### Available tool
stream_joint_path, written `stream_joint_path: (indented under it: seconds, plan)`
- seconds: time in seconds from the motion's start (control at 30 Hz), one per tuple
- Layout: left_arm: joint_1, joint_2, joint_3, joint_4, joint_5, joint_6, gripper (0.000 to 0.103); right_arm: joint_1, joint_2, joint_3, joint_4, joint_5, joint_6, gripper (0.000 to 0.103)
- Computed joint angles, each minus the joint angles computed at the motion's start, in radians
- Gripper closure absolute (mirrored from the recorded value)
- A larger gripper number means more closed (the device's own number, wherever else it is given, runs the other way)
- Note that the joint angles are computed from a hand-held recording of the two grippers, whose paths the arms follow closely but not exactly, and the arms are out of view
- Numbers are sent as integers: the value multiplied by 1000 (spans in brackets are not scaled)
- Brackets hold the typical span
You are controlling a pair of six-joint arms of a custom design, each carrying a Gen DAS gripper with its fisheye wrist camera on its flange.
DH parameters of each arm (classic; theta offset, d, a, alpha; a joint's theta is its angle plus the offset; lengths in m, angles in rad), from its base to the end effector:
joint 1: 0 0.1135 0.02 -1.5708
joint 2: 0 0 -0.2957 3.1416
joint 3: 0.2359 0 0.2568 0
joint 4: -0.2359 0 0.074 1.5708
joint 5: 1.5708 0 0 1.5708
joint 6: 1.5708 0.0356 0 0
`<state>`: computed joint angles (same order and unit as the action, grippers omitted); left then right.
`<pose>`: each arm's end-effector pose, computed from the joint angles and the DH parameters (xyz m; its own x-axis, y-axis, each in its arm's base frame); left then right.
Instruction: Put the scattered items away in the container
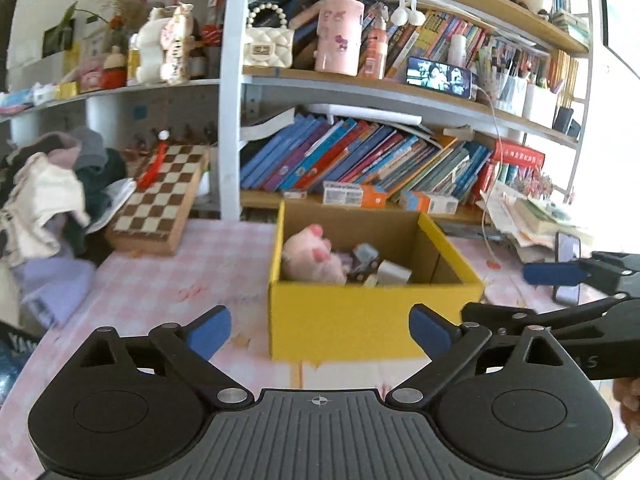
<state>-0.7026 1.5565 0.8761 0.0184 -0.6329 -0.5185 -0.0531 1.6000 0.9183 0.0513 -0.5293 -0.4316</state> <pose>0.2644 -0.1963 0.2356 -0.4892 -0.1093 -0.8653 -0.0892 0.9932 -0.0751 0.3454 -0.0004 0.2366 -0.3834 -0.3412 -0.8582 -0.5746 0.8157 -0.0676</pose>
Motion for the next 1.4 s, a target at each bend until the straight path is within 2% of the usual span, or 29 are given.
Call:
stream_joint_path:
  seconds: [0.23,0.4,0.57,0.9,1.4]
  plan:
    - [-153,-66,-91,-107,-139,-148,5,-46,-169,-253,78,44,46,18]
    - [-197,-82,-111,-176,-149,-153,5,-64,-251,-348,38,57,4,18]
    - [-262,-90,-128,-217,-188,-253,5,-64,-331,-431,31,71,-22,13]
    - [-361,-25,-94,-363,-175,-421,4,-117,-375,-469,-59,88,-26,7]
    - [-409,-9,-79,-459,-162,-529,1,-143,-424,-500,-118,81,-68,6]
